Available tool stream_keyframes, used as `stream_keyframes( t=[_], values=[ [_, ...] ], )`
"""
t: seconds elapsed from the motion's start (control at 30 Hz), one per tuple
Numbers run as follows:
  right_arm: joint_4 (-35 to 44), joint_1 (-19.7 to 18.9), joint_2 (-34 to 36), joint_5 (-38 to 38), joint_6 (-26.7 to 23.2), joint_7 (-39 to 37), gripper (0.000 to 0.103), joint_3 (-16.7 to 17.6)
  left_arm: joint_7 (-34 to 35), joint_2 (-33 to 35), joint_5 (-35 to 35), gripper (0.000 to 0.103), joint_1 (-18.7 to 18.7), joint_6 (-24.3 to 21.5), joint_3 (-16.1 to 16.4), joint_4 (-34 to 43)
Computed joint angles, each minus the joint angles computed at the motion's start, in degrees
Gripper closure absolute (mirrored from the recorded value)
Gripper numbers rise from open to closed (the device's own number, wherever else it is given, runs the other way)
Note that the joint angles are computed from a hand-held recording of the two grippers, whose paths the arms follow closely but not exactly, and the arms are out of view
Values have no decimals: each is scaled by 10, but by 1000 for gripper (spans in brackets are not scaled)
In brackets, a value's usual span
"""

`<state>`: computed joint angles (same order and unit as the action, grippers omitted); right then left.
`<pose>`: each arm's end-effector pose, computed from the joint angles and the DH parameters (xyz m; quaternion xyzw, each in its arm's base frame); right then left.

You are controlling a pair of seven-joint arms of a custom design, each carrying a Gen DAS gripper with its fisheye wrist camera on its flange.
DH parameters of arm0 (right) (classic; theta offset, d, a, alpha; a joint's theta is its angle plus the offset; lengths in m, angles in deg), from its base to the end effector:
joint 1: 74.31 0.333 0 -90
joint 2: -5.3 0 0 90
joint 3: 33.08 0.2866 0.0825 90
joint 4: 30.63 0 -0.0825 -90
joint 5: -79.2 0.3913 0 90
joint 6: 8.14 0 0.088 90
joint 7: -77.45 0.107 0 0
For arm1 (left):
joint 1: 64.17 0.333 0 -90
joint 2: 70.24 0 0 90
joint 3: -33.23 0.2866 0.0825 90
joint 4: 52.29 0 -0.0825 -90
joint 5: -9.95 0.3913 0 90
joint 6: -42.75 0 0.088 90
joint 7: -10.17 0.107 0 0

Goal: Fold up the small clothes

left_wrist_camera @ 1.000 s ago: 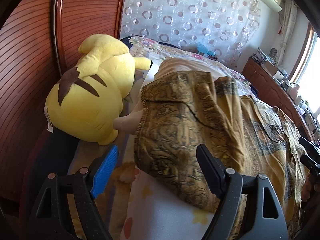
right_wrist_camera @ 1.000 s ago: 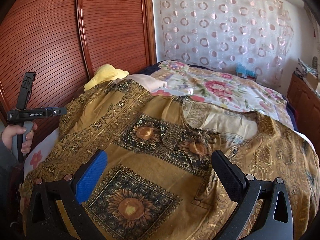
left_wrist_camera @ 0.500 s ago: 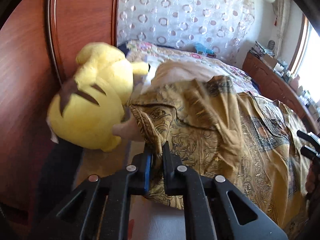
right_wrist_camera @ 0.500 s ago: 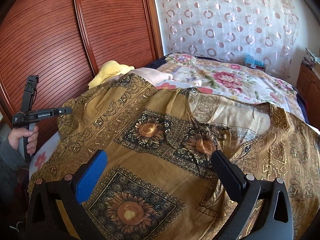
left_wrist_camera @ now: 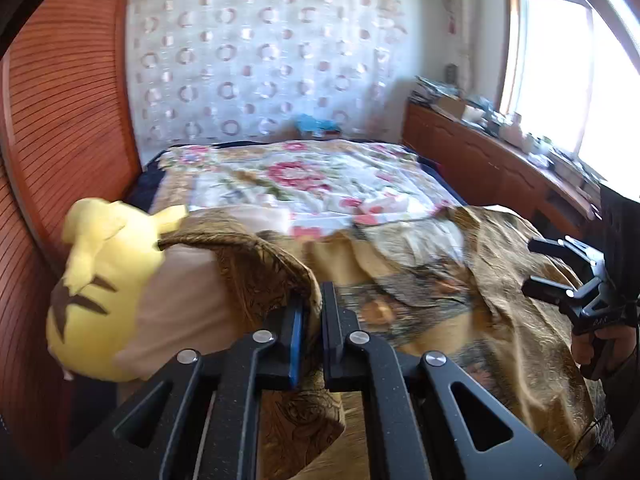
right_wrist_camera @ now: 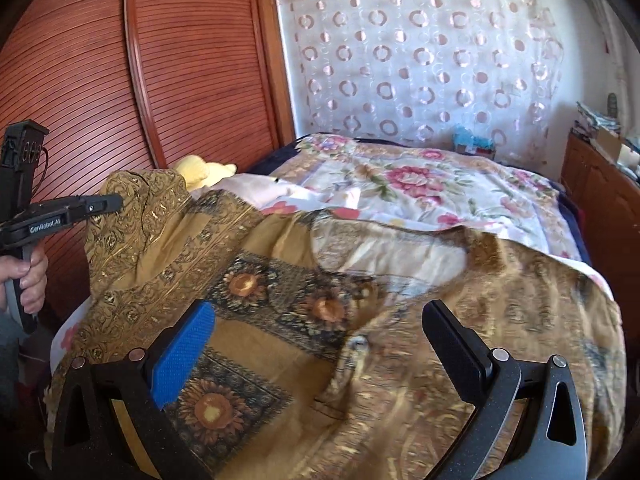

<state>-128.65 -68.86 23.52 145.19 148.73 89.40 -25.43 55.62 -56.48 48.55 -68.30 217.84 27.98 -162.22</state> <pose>0.6735 0.1112 0.4361 -0.7809 0.3956 -0.1938 0.4429 0.6327 -0.1502 0.4328 -0.6283 0.6399 -0.3428 0.2796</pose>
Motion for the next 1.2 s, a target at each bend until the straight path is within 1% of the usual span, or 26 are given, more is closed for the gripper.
stream_keyframes(
  t=[0.03, 0.07, 0.1, 0.13, 0.17, 0.2, 0.23, 0.27, 0.3, 0.33, 0.37, 0.4, 0.43, 0.5, 0.53, 0.57, 0.7, 0.77, 0.87, 1.0, 1.03, 1.13, 1.2],
  values=[
    [-10, -1, -7, 10, 9, -7, 0, 2, 16, 7, -12, 88, 4, -4, -12, 8],
    [-20, -2, -15, 21, 17, -15, 0, 3, 32, 11, -26, 86, 11, -1, -23, 9],
    [-25, -2, -19, 27, 22, -17, 0, 2, 43, 14, -35, 81, 14, 0, -28, 11],
    [-31, -2, -22, 31, 26, -18, 0, 0, 40, 12, -33, 75, 9, 3, -24, 7],
    [-38, 0, -26, 31, 31, -17, 0, -2, 42, 12, -34, 73, 7, 1, -23, 7],
    [-46, 3, -33, 25, 34, -12, 0, -5, 49, 12, -40, 67, 9, -2, -26, 5],
    [-56, 4, -38, 29, 41, -15, 0, -6, 60, 11, -51, 63, 15, -1, -33, 1],
    [-66, 5, -44, 34, 46, -20, 0, -6, 77, 10, -67, 62, 26, 3, -43, -5],
    [-67, 8, -45, 31, 48, -15, 0, -8, 77, 9, -71, 58, 25, 4, -40, -9],
    [-75, 9, -47, 36, 51, -16, 0, -9, 67, 4, -63, 50, 18, 6, -29, -17],
    [-82, 11, -52, 38, 55, -14, 0, -10, 46, -1, -46, 46, 6, 9, -10, -25],
    [-83, 13, -54, 30, 56, -2, 0, -13, 34, -1, -37, 38, 1, 8, -4, -25],
    [-88, 15, -57, 29, 58, 4, 0, -15, 30, -2, -37, 31, 3, 10, -4, -30],
    [-95, 16, -65, 25, 60, 18, 0, -18, 12, -7, -30, 28, 3, 16, 3, -44],
    [-101, 16, -70, 32, 65, 17, 0, -18, -4, -4, -17, 27, -5, 14, 12, -40],
    [-96, 19, -71, 11, 61, 41, 0, -24, -15, -4, -7, 27, -8, 11, 17, -42],
    [-121, 19, -93, 29, 89, 36, 0, -26, -71, -3, 45, 27, -26, -1, 34, -41],
    [-136, 24, -107, 26, 103, 50, 0, -29, -84, -2, 58, 27, -25, 1, 31, -44],
    [-166, 27, -134, 31, 133, 54, 0, -37, -84, 2, 64, 26, -23, 4, 20, -44],
    [-204, 30, -165, 43, 181, 56, 0, -52, -66, 9, 53, 26, -22, -3, 3, -37],
    [-210, 32, -169, 39, 194, 67, 0, -54, -62, 10, 50, 26, -23, -4, 0, -36],
    [-232, 29, -181, 42, 227, 79, 0, -66, -61, 12, 50, 26, -32, -6, -1, -31],
    [-245, 28, -188, 40, 235, 95, 0, -71, -63, 12, 55, 26, -39, -8, -1, -30]
  ],
)
